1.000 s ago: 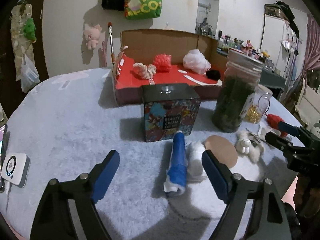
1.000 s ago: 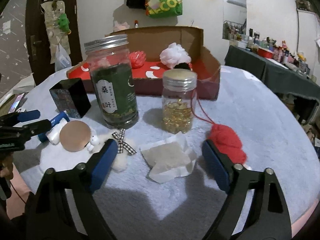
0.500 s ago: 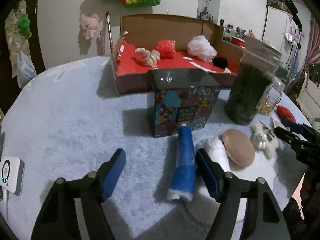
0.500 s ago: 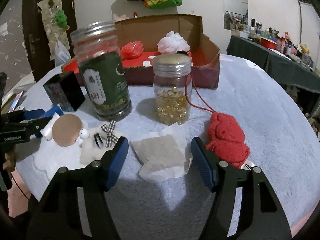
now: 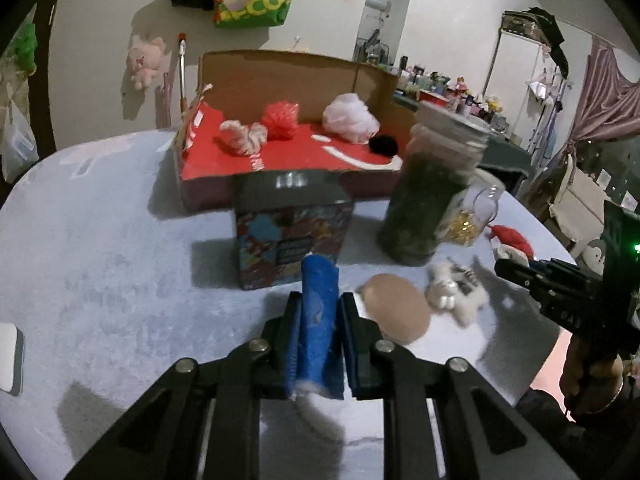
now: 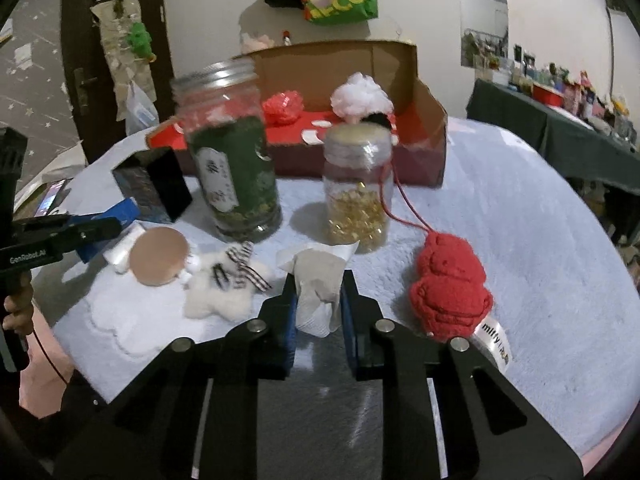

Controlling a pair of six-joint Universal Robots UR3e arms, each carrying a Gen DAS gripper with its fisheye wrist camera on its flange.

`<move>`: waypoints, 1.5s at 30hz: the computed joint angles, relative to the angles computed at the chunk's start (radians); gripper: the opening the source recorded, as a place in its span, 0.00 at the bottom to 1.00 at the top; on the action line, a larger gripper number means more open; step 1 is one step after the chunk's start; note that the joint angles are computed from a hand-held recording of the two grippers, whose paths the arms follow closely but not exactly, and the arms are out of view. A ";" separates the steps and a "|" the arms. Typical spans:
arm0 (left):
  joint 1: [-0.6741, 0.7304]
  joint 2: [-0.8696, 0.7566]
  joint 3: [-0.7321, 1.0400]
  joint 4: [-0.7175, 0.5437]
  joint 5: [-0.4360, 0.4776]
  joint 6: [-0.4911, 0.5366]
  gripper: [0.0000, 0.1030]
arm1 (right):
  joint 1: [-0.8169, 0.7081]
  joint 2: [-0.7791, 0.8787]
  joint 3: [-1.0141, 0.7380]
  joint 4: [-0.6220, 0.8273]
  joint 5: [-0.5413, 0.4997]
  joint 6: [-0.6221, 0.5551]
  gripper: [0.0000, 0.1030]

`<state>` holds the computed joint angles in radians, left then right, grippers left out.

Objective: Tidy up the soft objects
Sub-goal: 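Grasp the blue tube with the left tool while the right grasps the white cloth pad, then carry the blue tube into the box with the left tool while the right carries the cloth pad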

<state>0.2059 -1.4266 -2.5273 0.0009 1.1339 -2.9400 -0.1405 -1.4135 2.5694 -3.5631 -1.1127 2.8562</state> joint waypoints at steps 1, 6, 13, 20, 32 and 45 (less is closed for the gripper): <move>-0.005 0.003 0.006 -0.008 -0.005 -0.001 0.19 | 0.000 -0.018 -0.003 0.025 0.010 -0.006 0.17; -0.031 -0.013 0.029 -0.019 -0.013 -0.016 0.19 | 0.011 -0.055 -0.030 0.080 0.023 -0.011 0.17; -0.047 -0.038 0.047 -0.023 -0.017 -0.027 0.19 | 0.009 -0.046 -0.061 0.123 0.039 -0.014 0.17; -0.051 -0.039 0.058 -0.050 -0.061 -0.024 0.19 | 0.015 -0.042 -0.073 0.144 0.054 -0.019 0.17; -0.073 -0.061 0.095 -0.088 -0.156 -0.027 0.19 | 0.045 -0.041 -0.098 0.182 0.091 -0.017 0.17; -0.095 -0.084 0.124 -0.090 -0.162 -0.039 0.19 | 0.056 -0.045 -0.117 0.197 0.095 -0.022 0.17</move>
<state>0.1109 -1.5110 -2.4034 -0.0889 0.9715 -2.9794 -0.0850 -1.4586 2.4521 -3.3662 -1.0174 2.8345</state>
